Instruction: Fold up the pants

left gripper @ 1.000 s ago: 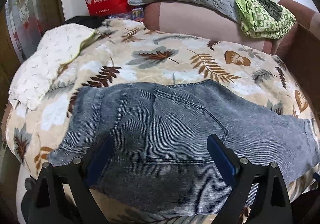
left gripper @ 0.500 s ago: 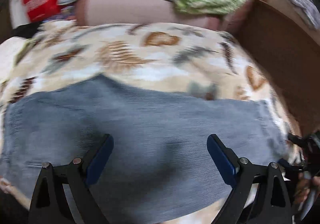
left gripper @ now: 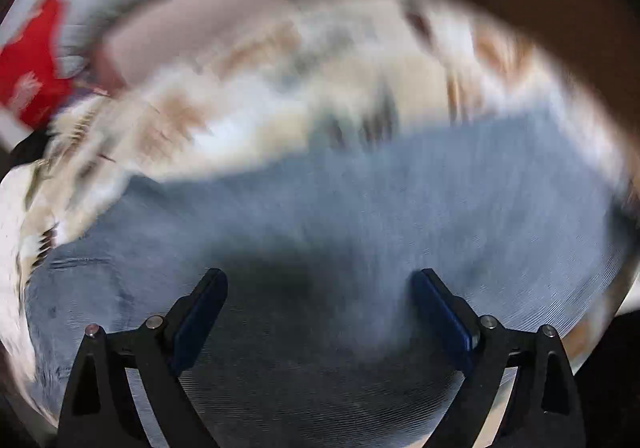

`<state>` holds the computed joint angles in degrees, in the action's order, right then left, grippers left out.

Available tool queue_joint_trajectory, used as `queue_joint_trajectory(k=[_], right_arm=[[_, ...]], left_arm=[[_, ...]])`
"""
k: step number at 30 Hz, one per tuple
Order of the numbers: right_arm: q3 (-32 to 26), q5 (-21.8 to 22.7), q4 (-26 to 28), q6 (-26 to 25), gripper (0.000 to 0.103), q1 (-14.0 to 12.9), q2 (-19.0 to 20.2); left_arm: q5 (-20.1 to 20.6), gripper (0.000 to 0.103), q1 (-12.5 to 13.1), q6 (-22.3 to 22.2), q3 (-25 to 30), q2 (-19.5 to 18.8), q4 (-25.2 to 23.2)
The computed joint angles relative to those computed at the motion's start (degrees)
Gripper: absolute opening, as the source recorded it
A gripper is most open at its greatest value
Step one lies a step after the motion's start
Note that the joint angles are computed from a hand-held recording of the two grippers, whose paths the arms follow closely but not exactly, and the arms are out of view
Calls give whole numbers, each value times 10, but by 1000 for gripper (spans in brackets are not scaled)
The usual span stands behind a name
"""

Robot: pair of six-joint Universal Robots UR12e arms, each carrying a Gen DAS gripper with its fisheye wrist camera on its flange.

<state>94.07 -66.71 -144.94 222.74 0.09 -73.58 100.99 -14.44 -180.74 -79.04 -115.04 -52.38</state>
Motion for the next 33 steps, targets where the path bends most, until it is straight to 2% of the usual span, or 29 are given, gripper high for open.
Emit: queue_joint_trajectory(k=[1,2,6,8,9,11,13,16,19,20,21,22,23,24,25,26,27,29,31,33], right_arm=[[-7,-13,8,-5,32,4,1],[-14,-15,19,-13,31,6,2],[-51,-72,41,-78,30,28,2],[-75,-100,29,-117,29,47,4],[-90,-115,22,-144,29,60,6],[-117,-136,5,-205,29,88,15],[-139,-142,1,-264,29,118,22],[-160,-120,5,-354,29,167,40],[-160,-101,24,-375,32,196,59],[-163,-86,48,-378,38,204,74],[-170,-78,83,-393,64,206,83],[-172,-74,108,-392,72,211,97],[-162,-56,109,-387,73,210,102],[-151,-51,86,-386,74,208,95],[-138,-23,67,-376,74,201,87],[-132,15,71,-361,74,189,81],[-123,41,58,-332,75,180,75],[-101,68,11,-261,77,157,63],[-81,73,-38,-202,80,139,57],[-77,85,-50,-158,82,127,63]], left_arm=[[2,103,0,4,-10,-2,27],[-1,103,2,0,-12,-1,35],[-52,102,17,-11,-5,2,15],[-93,102,35,-38,-22,19,29],[-120,102,50,-61,-42,36,57],[-136,102,71,-99,-75,62,97],[-142,102,93,-133,-106,87,128],[-128,102,126,-182,-150,123,160],[-104,102,151,-214,-180,149,165],[-96,102,158,-219,-185,154,157],[-94,102,161,-222,-188,157,153],[-94,102,164,-225,-190,159,151],[-96,102,166,-227,-192,162,151],[-100,102,165,-223,-191,161,151],[-104,102,163,-218,-188,159,154],[-107,102,159,-217,-183,158,156],[-113,102,155,-216,-181,158,160],[-146,102,147,-207,-169,154,164],[-196,102,145,-206,-156,144,162],[-266,102,151,-234,-150,137,148]])
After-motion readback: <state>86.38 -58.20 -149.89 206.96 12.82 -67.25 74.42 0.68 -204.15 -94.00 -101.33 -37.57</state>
